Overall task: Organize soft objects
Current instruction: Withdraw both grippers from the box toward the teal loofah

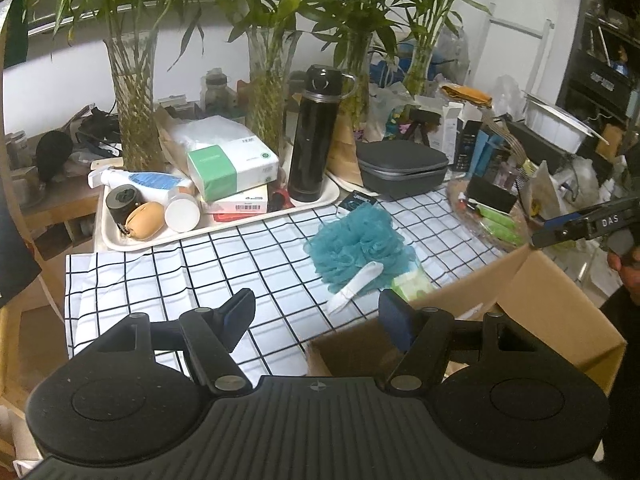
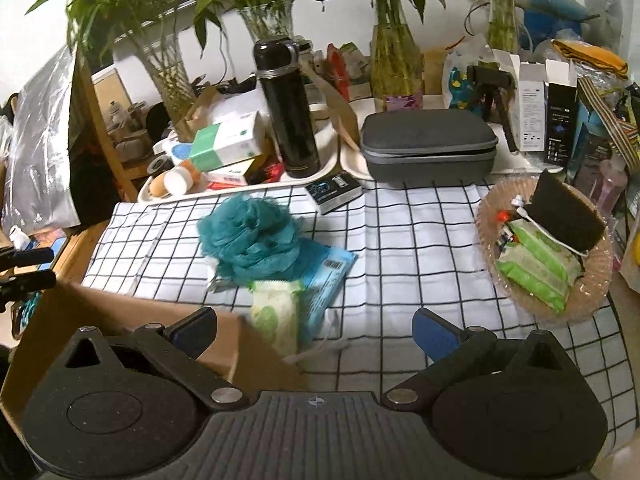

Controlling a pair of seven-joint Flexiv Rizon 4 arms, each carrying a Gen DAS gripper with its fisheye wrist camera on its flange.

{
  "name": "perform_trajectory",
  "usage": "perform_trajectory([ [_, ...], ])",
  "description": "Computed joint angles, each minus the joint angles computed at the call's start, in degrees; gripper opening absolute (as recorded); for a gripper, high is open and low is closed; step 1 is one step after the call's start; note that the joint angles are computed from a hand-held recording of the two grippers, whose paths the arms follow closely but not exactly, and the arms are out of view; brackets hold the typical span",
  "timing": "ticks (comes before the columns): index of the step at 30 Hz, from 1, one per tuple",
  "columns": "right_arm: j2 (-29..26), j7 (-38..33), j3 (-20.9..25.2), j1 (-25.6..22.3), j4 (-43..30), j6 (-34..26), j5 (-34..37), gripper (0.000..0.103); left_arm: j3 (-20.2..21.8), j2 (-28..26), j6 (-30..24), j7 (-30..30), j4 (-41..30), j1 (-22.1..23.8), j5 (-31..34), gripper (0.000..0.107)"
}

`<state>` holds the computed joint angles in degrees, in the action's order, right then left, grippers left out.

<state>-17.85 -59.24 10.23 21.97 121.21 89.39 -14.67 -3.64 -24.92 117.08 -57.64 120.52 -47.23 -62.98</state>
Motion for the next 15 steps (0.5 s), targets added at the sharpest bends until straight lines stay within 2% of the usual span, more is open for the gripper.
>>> perform_trajectory([
  [6,-3.20,-0.49,0.68,-1.66,-3.04,-0.33,1.34,0.103,-0.56,-0.98,-0.90,-7.95,0.12,4.98,9.11,0.068],
  [9,-4.74,-0.82,0.00,-1.68,-4.48,-0.77,1.27,0.103,-1.69,-1.17,-1.06,-13.58,0.53,8.78,15.73,0.068],
  [15,-8.47,-3.68,1.73,-3.92,-8.06,-2.74,2.20,0.103,-1.93,-2.02,-2.37,-21.11,0.01,13.56,24.89,0.067],
])
